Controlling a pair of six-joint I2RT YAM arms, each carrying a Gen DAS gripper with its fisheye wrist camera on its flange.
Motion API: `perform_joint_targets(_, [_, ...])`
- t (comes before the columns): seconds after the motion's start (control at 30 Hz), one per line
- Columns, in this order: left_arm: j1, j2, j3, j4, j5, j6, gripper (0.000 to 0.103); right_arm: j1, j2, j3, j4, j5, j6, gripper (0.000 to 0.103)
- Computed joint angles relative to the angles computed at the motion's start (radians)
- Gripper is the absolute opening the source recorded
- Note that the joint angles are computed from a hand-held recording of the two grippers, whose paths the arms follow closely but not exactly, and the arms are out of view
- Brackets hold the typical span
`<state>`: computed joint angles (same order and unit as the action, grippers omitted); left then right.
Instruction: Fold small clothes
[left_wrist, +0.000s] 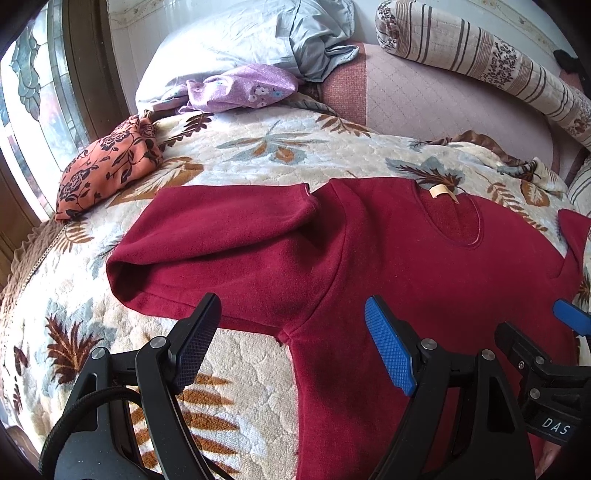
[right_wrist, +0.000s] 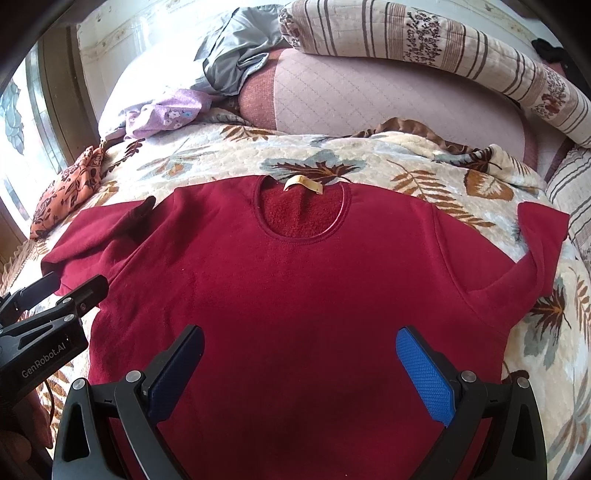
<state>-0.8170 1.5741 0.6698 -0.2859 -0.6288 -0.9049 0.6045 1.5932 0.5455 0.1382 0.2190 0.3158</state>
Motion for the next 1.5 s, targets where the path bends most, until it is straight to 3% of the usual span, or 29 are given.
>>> perform_joint_targets(0.37, [0.041, -0.034, -0.036, 0.005, 0.012, 0.004, 0.081, 0.038, 0.071, 0.058, 0.006, -0.010, -0.009, 0.102])
perform_joint_targets(0.47, [0.063, -0.066, -0.059, 0.002, 0.015, 0.008, 0.081, 0.047, 0.090, 0.076, 0.012, -0.028, -0.009, 0.093])
perform_joint_targets(0.53, [0.089, -0.098, -0.082, 0.000, 0.020, 0.011, 0.081, 0.052, 0.106, 0.098, 0.012, -0.054, -0.013, 0.082])
perform_joint_targets(0.7, [0.220, -0.196, -0.163, 0.001, 0.049, 0.002, 0.081, 0.069, 0.144, 0.180, 0.017, -0.136, -0.038, 0.076])
perform_joint_targets(0.87, [0.373, -0.235, -0.231, 0.034, 0.106, 0.010, 0.081, 0.060, 0.238, 0.329, 0.005, -0.273, -0.012, 0.074])
perform_joint_targets(1.17, [0.498, -0.146, -0.262, 0.132, 0.178, 0.080, 0.081, 0.055, 0.543, 0.699, -0.110, -0.456, 0.066, 0.072])
perform_joint_targets(1.3, [0.514, -0.112, -0.249, 0.146, 0.185, 0.082, 0.081, 0.080, 0.628, 0.794, -0.124, -0.429, 0.086, 0.072])
perform_joint_targets(1.4, [0.506, -0.089, -0.232, 0.139, 0.171, 0.079, 0.081, 0.078, 0.665, 0.833, -0.104, -0.453, 0.093, 0.044])
perform_joint_targets(1.5, [0.504, -0.086, -0.231, 0.137, 0.166, 0.080, 0.081, 0.083, 0.704, 0.886, -0.126, -0.455, 0.099, 0.029])
